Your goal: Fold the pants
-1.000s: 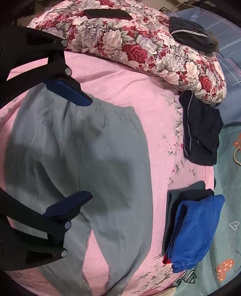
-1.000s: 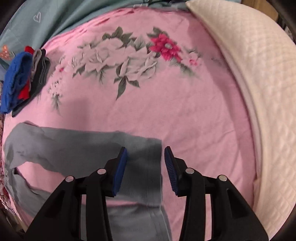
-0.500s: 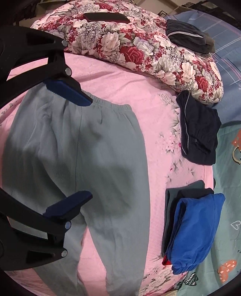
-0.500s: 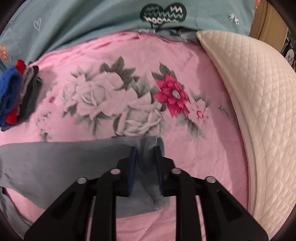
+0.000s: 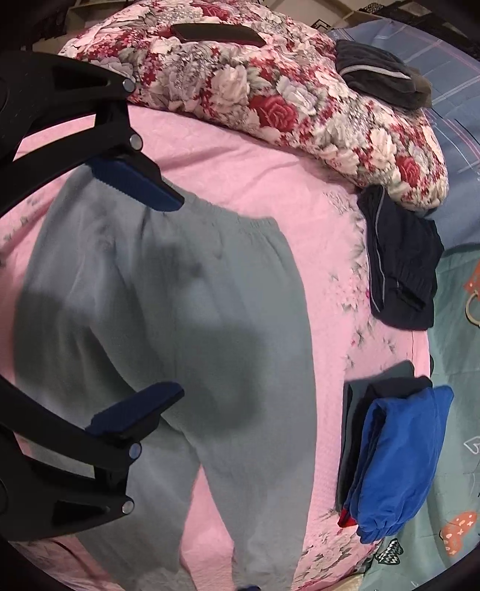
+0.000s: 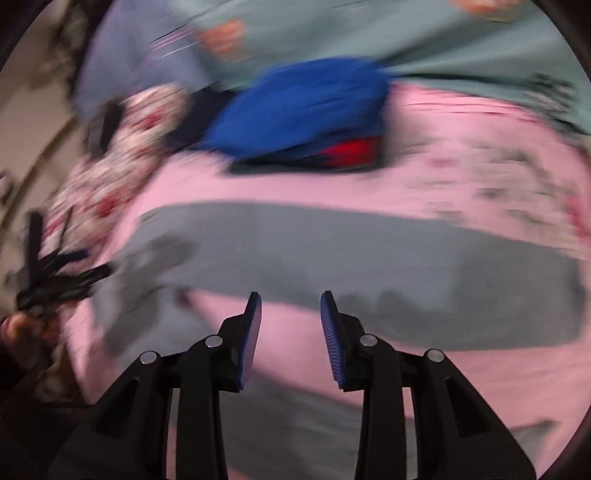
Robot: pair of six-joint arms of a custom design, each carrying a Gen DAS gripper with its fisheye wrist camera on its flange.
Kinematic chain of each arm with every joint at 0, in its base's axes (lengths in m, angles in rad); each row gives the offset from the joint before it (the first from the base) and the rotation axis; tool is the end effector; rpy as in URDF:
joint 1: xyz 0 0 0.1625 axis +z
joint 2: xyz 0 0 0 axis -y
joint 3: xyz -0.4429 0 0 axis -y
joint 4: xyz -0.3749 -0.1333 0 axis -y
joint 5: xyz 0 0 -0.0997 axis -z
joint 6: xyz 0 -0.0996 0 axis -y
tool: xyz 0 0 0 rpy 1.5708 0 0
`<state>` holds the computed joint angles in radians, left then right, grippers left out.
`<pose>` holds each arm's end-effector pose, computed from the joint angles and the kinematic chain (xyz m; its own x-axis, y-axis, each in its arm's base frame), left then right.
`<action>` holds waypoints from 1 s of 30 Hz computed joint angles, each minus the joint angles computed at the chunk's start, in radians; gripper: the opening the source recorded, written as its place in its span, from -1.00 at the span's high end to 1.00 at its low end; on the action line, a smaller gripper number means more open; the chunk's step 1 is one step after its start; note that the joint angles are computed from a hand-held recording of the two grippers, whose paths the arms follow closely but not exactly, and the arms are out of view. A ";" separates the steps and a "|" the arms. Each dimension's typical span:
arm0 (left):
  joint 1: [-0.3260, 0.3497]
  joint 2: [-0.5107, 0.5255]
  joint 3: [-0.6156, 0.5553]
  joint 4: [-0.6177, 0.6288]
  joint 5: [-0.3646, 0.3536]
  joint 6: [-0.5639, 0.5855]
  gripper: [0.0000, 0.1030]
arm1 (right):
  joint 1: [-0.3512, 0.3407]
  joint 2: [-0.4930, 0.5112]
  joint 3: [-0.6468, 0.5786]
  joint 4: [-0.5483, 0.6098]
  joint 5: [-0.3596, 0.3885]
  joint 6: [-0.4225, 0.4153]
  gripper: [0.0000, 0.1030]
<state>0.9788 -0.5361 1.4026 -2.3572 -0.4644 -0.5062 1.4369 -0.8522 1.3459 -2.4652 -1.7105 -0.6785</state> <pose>-0.2169 -0.7210 0.0506 -0.5598 -0.1306 -0.8183 0.3256 0.8734 -0.3621 0.0180 -0.7612 0.2663 -0.8355 -0.4279 0.3446 -0.5157 0.8272 -0.2232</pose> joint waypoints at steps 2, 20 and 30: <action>0.006 -0.033 0.042 0.006 -0.003 -0.038 -0.84 | 0.029 0.055 -0.001 0.070 0.026 -0.039 0.34; 0.096 -0.119 0.220 -0.135 -0.045 0.009 -0.85 | 0.075 0.030 0.140 -0.071 -0.203 0.133 0.22; 0.051 -0.124 0.250 -0.166 -0.093 0.064 -0.85 | -0.114 -0.276 0.433 -0.553 -0.549 0.545 -0.03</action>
<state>1.0300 -0.6606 1.6522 -2.5232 -0.5573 -0.4427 1.3228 -1.1281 1.7786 -3.0182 -2.2593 -0.1333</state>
